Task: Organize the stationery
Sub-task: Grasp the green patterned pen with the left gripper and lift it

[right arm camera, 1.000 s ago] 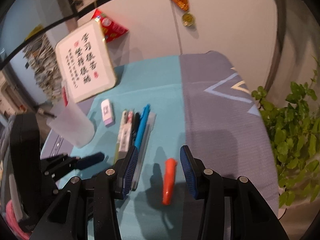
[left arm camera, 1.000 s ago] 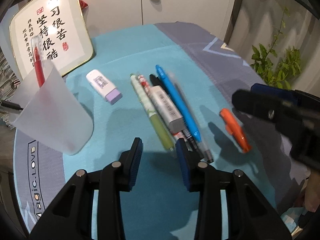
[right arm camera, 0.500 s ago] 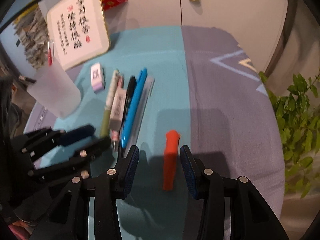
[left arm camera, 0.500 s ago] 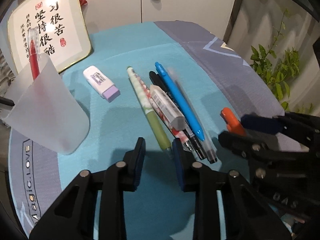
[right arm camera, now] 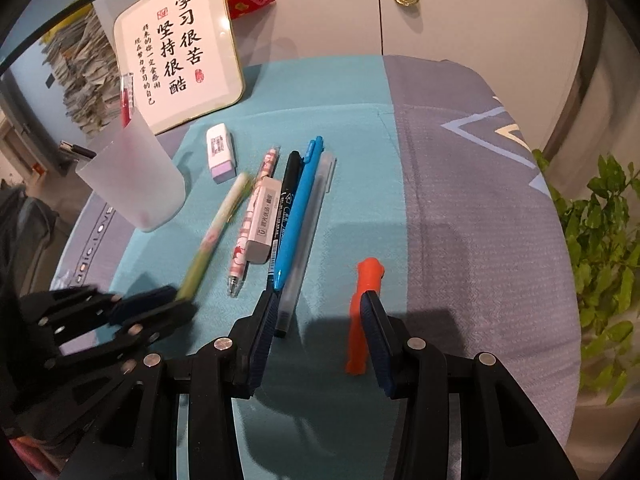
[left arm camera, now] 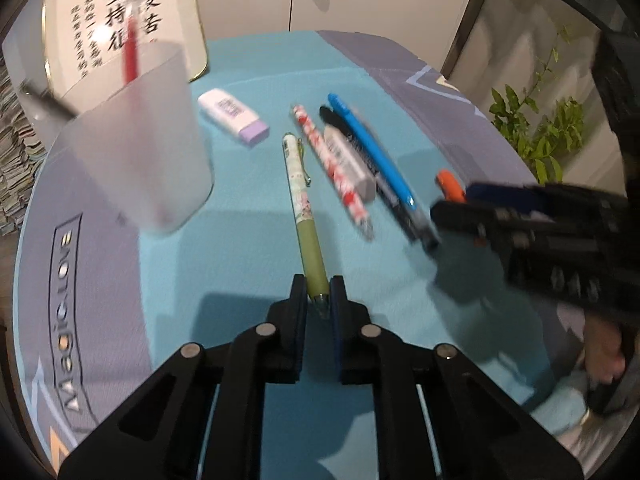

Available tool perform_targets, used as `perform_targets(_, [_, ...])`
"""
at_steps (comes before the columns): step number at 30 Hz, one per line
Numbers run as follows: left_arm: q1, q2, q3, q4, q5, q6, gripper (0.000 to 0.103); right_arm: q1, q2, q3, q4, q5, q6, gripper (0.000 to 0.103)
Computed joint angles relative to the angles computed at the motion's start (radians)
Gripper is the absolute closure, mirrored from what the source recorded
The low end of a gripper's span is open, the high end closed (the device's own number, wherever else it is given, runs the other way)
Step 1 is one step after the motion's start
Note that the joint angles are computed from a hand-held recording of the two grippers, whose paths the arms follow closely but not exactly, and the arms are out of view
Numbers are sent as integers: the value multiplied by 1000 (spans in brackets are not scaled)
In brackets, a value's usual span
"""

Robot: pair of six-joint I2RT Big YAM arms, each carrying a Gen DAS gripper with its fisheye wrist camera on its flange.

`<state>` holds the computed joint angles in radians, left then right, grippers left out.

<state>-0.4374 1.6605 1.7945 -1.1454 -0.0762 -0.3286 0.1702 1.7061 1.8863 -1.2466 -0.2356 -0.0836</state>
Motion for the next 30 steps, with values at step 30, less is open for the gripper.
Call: perform_targets(30, [3,13,-5,47,-20,33,72,34,41,45,-59,90,-56,68])
